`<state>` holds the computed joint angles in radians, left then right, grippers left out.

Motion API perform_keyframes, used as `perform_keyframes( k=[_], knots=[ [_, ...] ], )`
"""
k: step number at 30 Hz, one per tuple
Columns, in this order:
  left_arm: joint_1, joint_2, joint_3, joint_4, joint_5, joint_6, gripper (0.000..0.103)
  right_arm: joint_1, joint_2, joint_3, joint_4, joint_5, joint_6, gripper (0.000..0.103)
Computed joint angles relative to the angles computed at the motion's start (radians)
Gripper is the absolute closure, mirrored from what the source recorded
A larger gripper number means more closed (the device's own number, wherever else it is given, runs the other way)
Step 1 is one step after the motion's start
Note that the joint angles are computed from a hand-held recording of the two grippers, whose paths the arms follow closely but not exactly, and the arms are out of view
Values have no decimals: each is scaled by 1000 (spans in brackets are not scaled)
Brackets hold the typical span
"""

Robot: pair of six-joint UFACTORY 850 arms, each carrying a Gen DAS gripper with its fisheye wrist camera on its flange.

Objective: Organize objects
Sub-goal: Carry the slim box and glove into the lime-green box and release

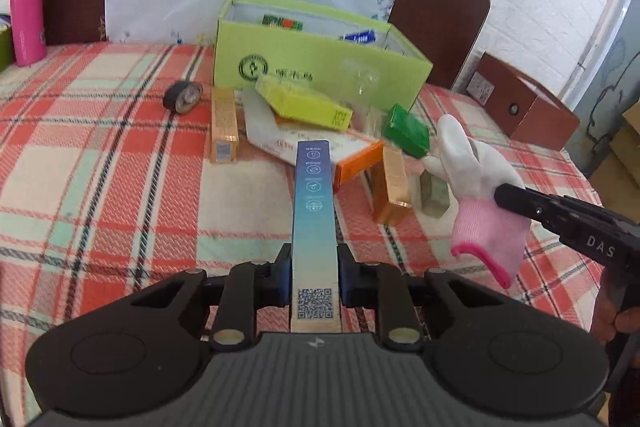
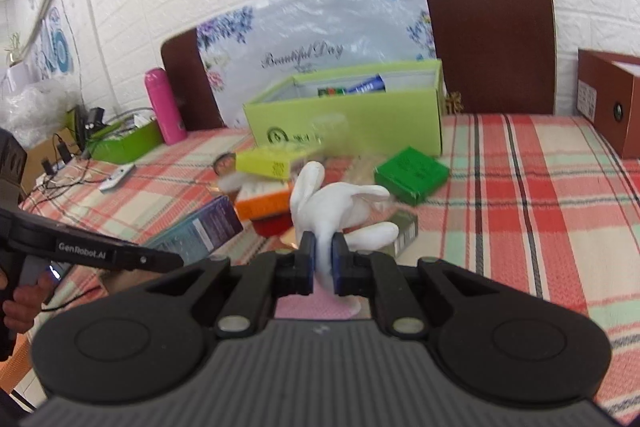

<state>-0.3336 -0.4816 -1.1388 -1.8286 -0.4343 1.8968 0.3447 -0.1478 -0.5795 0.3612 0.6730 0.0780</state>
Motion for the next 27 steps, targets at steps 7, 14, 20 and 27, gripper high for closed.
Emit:
perform_keyframes(
  k=[7, 14, 20, 27],
  knots=[
    [4, 33, -15, -163, -46, 174, 81, -17, 23, -22, 4, 58, -59, 95],
    [-14, 3, -108, -240, -90, 233, 81, -54, 0, -82, 17, 108, -119, 95],
    [-35, -87, -266, -212, -83, 112, 81, -104, -50, -165, 4, 122, -154, 95],
    [-76, -241, -535, -94, 15, -71, 81, -168, -148, -295, -5, 108, -177, 95]
  ],
)
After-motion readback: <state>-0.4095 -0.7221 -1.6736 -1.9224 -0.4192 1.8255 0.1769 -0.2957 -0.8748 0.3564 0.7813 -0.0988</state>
